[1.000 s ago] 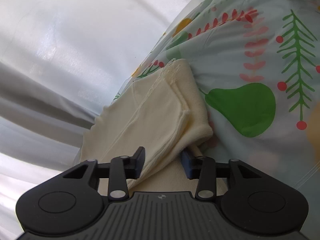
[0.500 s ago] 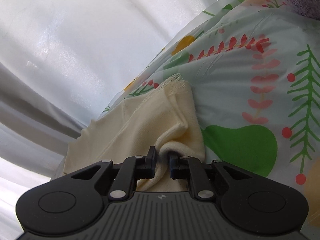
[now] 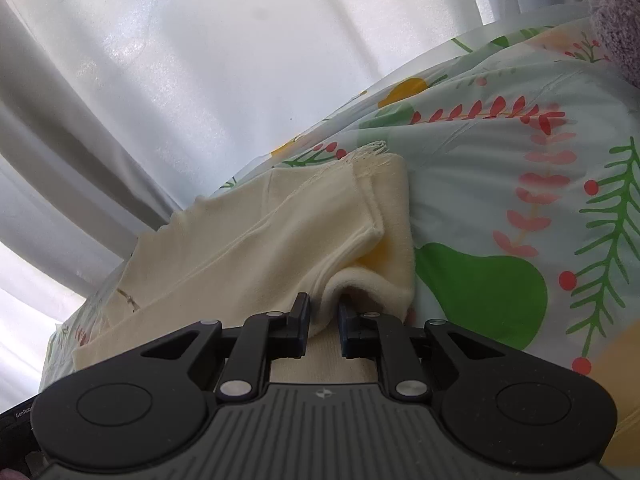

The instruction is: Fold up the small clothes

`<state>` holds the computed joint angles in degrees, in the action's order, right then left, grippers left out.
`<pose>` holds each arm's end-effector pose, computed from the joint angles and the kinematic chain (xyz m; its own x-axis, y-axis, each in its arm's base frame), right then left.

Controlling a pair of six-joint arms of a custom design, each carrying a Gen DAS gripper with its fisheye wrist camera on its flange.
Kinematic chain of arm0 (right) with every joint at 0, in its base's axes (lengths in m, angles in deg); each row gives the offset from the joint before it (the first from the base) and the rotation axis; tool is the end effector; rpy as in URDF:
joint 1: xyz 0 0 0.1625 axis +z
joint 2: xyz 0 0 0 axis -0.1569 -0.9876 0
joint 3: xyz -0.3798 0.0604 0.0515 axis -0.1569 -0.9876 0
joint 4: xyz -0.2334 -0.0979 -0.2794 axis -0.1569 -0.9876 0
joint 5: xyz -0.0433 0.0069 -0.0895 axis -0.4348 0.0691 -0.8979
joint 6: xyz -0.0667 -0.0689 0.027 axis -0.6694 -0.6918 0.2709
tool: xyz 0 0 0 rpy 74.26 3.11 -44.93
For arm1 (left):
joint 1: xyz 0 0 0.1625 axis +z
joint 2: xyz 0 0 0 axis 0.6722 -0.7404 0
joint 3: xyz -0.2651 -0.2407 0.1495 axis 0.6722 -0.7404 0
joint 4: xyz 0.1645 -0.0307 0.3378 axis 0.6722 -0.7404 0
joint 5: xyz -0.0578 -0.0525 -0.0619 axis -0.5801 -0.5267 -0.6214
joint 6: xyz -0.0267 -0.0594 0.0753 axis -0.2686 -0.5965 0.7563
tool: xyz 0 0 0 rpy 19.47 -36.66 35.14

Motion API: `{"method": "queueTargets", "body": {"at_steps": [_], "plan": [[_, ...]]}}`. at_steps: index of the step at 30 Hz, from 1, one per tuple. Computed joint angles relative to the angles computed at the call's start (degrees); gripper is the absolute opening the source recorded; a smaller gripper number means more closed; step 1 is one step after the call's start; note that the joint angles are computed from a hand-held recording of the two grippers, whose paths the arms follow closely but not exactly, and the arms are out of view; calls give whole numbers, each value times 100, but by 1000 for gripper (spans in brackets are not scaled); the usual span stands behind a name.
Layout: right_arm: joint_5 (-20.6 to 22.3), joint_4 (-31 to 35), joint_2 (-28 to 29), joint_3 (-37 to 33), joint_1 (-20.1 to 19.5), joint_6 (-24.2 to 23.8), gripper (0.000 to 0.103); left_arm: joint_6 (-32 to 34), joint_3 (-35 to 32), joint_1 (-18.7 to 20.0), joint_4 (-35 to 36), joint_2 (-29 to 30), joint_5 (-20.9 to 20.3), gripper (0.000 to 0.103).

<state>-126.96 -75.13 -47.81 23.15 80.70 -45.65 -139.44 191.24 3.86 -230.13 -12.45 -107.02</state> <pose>-0.0829 -0.6798 0.2956 -0.9615 -0.0885 0.2604 -0.2180 0.8222 -0.5258 -0.2140 -0.5361 0.0207 -0.8487 -0.4452 -0.2854 -0.0389 0.5907 -0.8060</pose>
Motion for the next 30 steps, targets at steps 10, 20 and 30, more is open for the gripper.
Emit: {"method": "queueTargets", "body": {"at_steps": [10,20,30], "plan": [[-73,1452,-1735,1798,-283,-2126,48,-1431,600,-885,2162,-564,-360,82],[-476,2173,-3891,3092,-1255,-2786,48,-3941,1414,-2141,4211,-1211,-1403,83],[24,2082,-4081,3052,-1765,-2540,48,-4472,2024,-2671,3562,-1346,-1970,66]]}}
